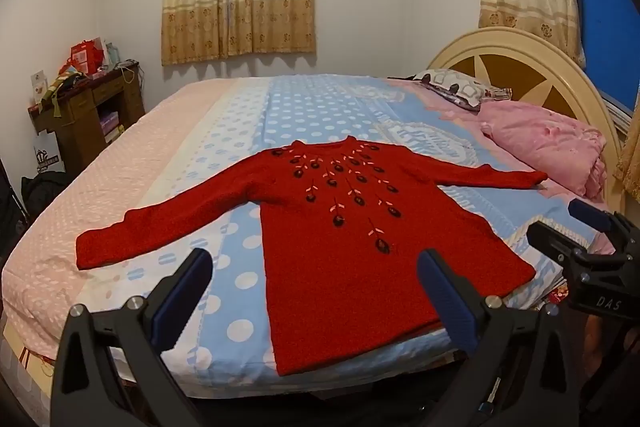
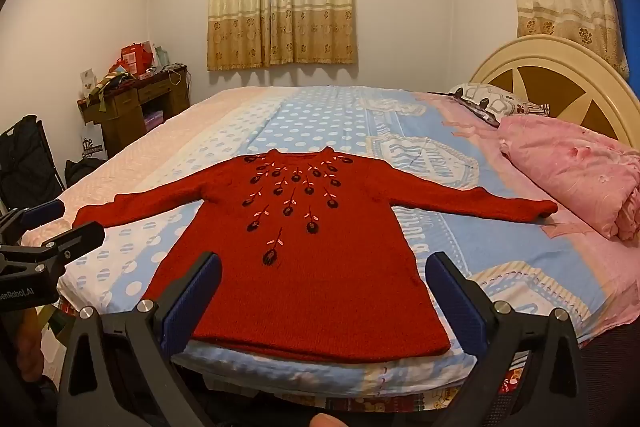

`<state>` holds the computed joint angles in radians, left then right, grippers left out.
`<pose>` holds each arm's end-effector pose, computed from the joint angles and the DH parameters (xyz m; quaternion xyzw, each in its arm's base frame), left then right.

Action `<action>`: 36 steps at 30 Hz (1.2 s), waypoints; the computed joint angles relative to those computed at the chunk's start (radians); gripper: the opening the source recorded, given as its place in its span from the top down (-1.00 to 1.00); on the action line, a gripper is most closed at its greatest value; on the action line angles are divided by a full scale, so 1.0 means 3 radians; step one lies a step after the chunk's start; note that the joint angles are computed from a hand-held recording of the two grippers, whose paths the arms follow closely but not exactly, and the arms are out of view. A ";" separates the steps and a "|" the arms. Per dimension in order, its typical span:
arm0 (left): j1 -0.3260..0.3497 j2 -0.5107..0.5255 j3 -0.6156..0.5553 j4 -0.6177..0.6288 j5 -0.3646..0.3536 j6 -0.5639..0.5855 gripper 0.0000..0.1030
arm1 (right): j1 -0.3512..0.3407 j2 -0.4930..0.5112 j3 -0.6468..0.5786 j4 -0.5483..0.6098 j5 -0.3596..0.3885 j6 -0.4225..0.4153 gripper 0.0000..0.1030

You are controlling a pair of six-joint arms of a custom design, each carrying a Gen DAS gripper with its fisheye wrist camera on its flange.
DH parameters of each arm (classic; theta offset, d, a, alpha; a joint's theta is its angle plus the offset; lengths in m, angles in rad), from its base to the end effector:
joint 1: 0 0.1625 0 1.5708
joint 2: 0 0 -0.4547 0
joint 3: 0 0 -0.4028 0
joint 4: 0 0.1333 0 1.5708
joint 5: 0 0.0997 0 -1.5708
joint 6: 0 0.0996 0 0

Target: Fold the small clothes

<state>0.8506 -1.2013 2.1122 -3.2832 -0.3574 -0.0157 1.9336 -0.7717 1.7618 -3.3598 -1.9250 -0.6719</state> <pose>-0.1631 -0.5294 0.3157 0.0522 0.7867 -0.4879 0.3746 0.3348 -0.6038 0.1491 0.3890 -0.8221 0.3533 0.2193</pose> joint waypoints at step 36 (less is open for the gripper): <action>0.0009 0.0006 0.0018 0.0026 0.0011 0.0032 -1.00 | -0.0006 0.0025 0.0014 -0.0014 0.0003 0.0008 -0.98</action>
